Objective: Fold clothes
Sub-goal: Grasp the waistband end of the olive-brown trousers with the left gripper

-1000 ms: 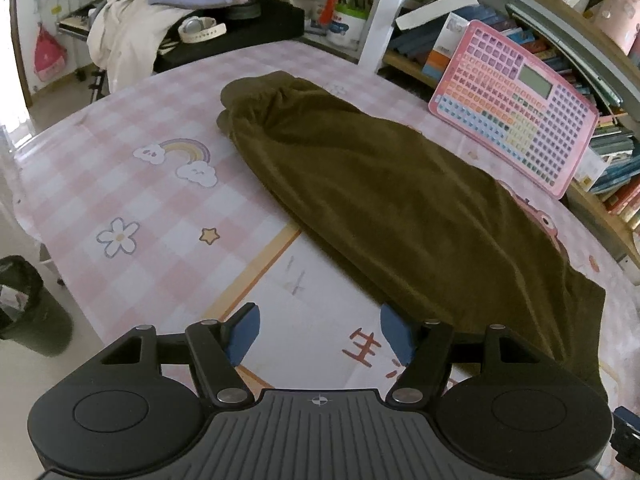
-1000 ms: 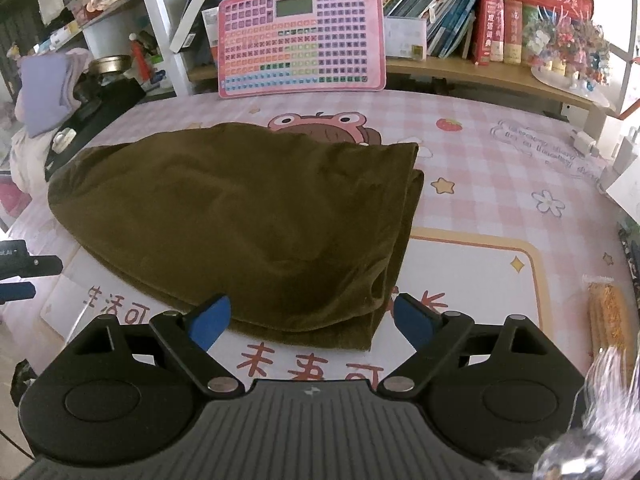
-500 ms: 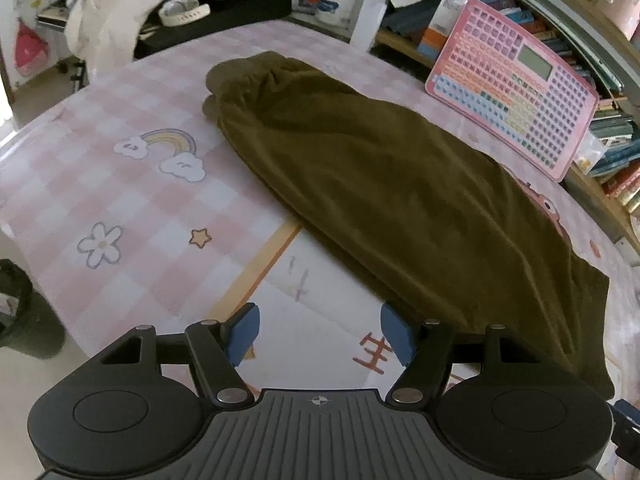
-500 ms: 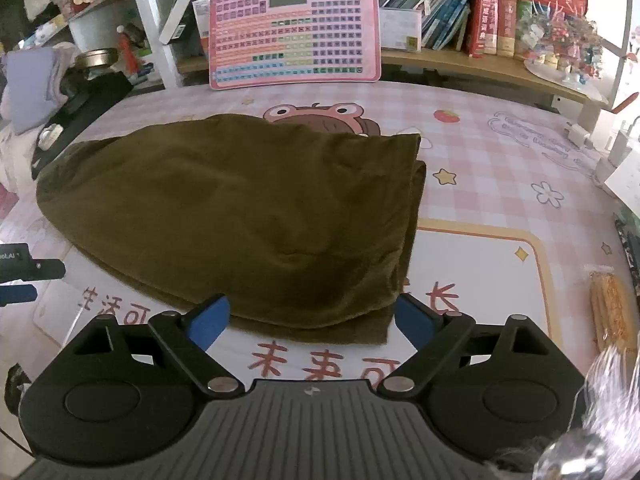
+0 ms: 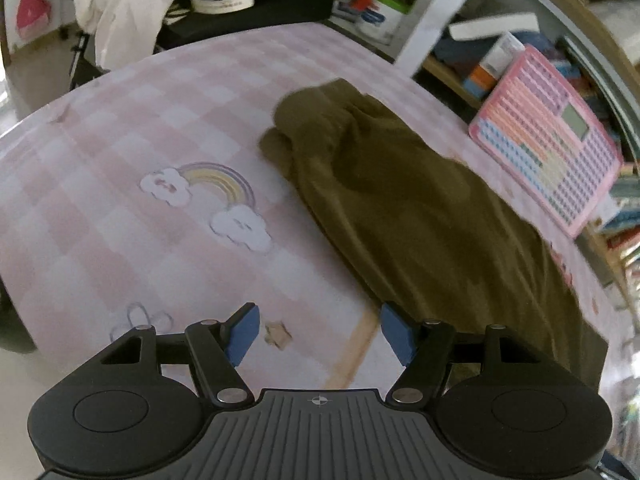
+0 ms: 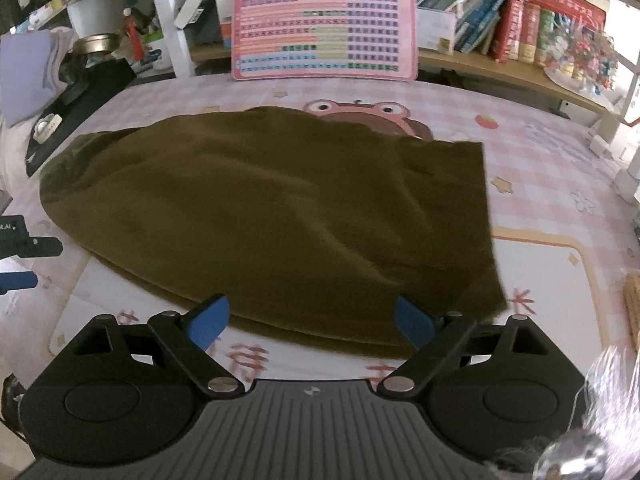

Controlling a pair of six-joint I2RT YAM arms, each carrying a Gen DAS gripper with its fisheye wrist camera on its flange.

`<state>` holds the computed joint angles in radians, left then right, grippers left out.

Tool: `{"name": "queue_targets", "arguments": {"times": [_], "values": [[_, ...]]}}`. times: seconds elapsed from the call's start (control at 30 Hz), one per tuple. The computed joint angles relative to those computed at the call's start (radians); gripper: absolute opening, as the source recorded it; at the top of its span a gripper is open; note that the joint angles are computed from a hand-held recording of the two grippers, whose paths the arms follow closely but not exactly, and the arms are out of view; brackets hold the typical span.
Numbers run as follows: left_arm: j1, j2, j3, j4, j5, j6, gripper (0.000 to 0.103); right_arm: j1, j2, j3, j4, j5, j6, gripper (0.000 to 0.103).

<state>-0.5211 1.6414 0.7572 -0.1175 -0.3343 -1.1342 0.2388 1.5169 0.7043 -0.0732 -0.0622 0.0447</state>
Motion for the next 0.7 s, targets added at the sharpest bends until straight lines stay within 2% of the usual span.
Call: {"name": "queue_targets", "arguments": {"times": [0.23, 0.4, 0.57, 0.7], "values": [[0.179, -0.04, -0.116, 0.202, 0.145, 0.094, 0.068, 0.146, 0.08, 0.07, 0.036, 0.121, 0.097, 0.09], [0.269, -0.019, -0.158, 0.339, 0.24, 0.133, 0.067, 0.225, 0.166, 0.12, 0.173, 0.215, 0.137, 0.09], [0.324, 0.017, -0.164, 0.426, 0.315, 0.118, 0.067, 0.285, 0.357, 0.31, 0.246, 0.291, 0.115, 0.09], [0.348, 0.052, -0.14, 0.45, 0.368, 0.088, 0.067, 0.315, 0.554, 0.557, 0.177, 0.342, 0.099, 0.09]]}}
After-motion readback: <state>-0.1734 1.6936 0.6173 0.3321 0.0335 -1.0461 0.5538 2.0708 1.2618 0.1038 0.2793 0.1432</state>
